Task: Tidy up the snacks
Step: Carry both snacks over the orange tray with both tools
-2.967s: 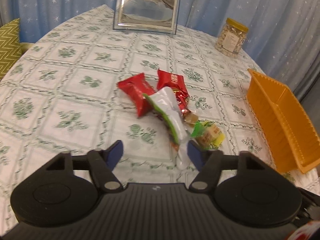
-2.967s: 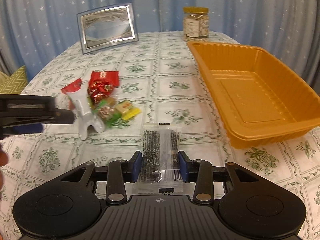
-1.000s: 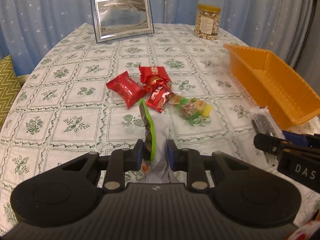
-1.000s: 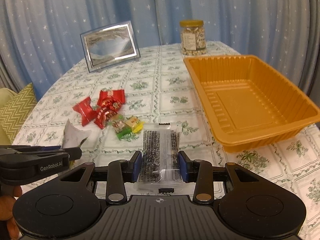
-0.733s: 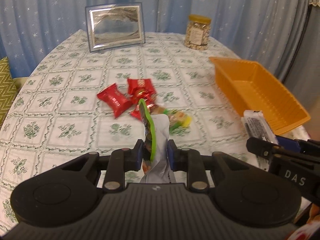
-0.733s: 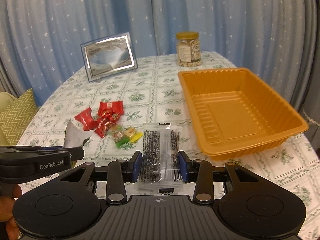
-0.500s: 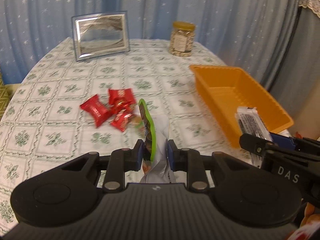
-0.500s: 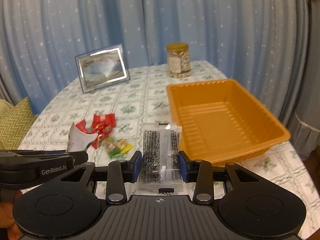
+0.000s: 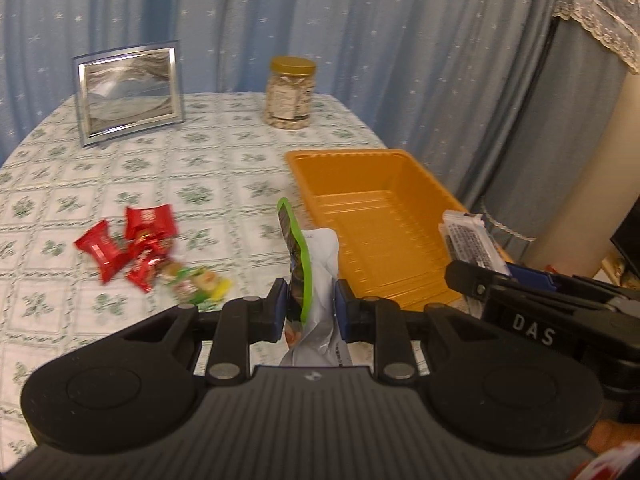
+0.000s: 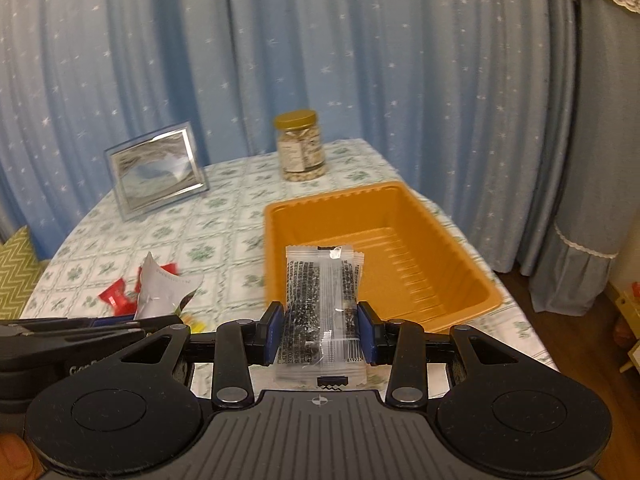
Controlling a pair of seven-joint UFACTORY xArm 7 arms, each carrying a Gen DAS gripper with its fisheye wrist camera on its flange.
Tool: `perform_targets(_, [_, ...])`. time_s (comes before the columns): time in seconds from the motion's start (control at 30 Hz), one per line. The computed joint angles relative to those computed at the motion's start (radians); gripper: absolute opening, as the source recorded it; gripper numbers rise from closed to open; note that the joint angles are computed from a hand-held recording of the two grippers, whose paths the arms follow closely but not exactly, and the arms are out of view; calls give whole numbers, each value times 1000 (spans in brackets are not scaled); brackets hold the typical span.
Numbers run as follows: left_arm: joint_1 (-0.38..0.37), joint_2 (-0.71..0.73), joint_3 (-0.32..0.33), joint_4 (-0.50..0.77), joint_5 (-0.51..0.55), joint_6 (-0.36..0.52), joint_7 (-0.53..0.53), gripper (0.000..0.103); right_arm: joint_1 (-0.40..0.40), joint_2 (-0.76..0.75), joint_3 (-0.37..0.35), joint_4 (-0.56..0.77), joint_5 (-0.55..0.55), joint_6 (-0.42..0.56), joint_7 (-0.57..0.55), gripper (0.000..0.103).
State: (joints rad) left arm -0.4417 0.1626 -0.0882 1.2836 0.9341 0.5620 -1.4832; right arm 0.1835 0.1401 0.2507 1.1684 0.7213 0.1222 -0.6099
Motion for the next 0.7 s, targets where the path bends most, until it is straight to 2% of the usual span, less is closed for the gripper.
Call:
perform_targets(0.33, [-31,104,27,126,-61,-45,76,23,-47,52,-17,75,-34,33,19,39])
perform_targets(0.7, [-63,254,91,296,-203,-84,227,23,-100,188,-13,240,-134,103,91,39])
